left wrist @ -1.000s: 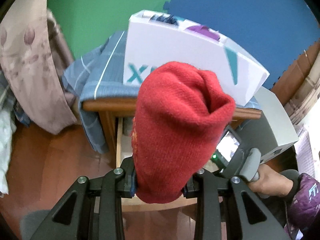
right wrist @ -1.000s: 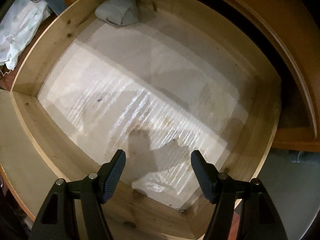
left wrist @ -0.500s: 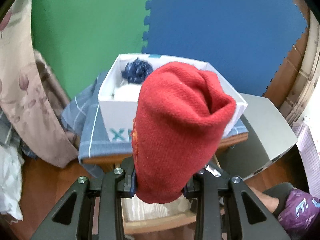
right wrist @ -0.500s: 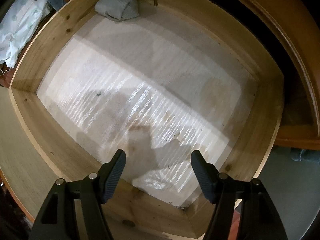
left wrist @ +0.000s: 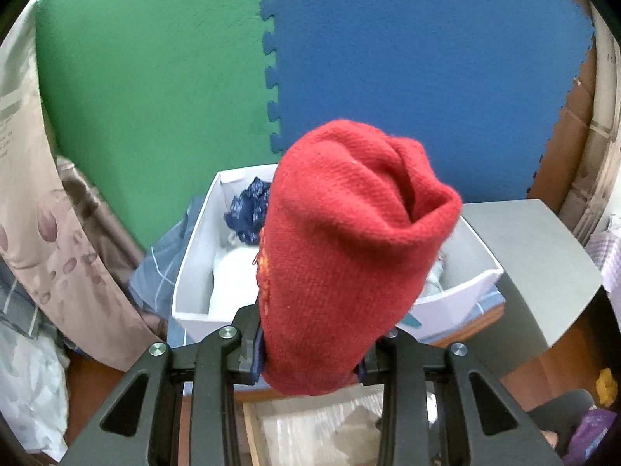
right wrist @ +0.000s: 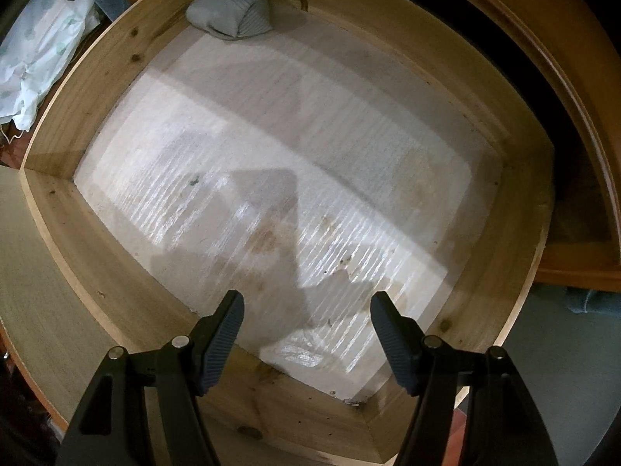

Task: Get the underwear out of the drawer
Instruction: 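Carry the red sock over the shoebox with left gripper while right gripper enters drawer, then open the left gripper to release the red sock into the shoebox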

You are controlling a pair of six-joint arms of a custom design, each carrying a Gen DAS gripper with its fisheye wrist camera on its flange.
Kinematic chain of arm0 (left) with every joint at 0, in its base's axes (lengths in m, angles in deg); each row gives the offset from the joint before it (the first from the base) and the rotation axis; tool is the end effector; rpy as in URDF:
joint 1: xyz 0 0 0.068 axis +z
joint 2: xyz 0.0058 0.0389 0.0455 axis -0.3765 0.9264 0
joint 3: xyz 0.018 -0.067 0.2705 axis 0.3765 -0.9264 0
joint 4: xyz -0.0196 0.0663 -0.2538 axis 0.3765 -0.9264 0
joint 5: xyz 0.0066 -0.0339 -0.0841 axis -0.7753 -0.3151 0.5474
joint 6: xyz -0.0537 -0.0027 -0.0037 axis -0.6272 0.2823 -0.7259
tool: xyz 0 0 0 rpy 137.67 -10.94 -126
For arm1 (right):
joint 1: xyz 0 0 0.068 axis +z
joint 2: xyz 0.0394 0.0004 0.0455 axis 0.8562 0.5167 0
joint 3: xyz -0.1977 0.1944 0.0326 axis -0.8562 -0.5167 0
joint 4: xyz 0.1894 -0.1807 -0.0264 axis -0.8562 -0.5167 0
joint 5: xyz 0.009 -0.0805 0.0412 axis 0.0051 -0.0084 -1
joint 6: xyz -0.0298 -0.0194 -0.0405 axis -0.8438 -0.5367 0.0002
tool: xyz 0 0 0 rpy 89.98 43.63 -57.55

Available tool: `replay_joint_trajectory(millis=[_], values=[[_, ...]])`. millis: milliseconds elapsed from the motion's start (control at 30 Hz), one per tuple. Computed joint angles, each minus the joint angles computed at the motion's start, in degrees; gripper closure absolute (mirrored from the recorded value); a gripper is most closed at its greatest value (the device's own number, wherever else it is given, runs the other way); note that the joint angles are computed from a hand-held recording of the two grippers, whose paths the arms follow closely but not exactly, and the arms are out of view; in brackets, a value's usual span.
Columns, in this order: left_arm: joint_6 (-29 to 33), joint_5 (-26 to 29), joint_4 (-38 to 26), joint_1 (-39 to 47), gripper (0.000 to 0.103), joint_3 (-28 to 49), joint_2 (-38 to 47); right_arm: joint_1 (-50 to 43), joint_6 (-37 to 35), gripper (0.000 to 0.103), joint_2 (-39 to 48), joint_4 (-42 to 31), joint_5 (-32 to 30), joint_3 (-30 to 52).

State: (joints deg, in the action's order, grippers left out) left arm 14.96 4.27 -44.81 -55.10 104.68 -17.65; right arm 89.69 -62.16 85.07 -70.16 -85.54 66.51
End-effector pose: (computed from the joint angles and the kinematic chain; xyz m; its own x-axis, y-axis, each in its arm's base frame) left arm 0.1885 -0.1041 0.4342 -0.6455 0.0203 -0.7635 -0.0014 0.9996 0.0278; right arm 0.2277 0.1335 0.1691 -0.6803 -0.7328 -0.0155 -0.7309 0.6798 -0.0610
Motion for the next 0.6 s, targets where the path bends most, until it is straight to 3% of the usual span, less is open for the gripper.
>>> replay_joint_trajectory(millis=[467, 533, 567, 600], values=[[8.6, 1.6, 8.3, 9.2, 0.065, 3.2, 10.7, -2.3, -2.6, 0.034, 0.1, -1.8, -1.0, 1.4], [9.2, 1.9, 8.8, 10.2, 0.061, 3.9, 12.2, -2.3, -2.6, 0.034, 0.4, -1.7, -1.1, 1.6], [9.6, 1.7, 9.3, 10.3, 0.055, 4.0, 12.7, -2.4, -2.7, 0.034, 0.3, -1.5, -1.1, 1.6], [9.8, 1.1, 9.8, 10.4, 0.043, 4.0, 12.8, -2.3, -2.8, 0.034, -0.4, -1.0, -0.9, 1.4]])
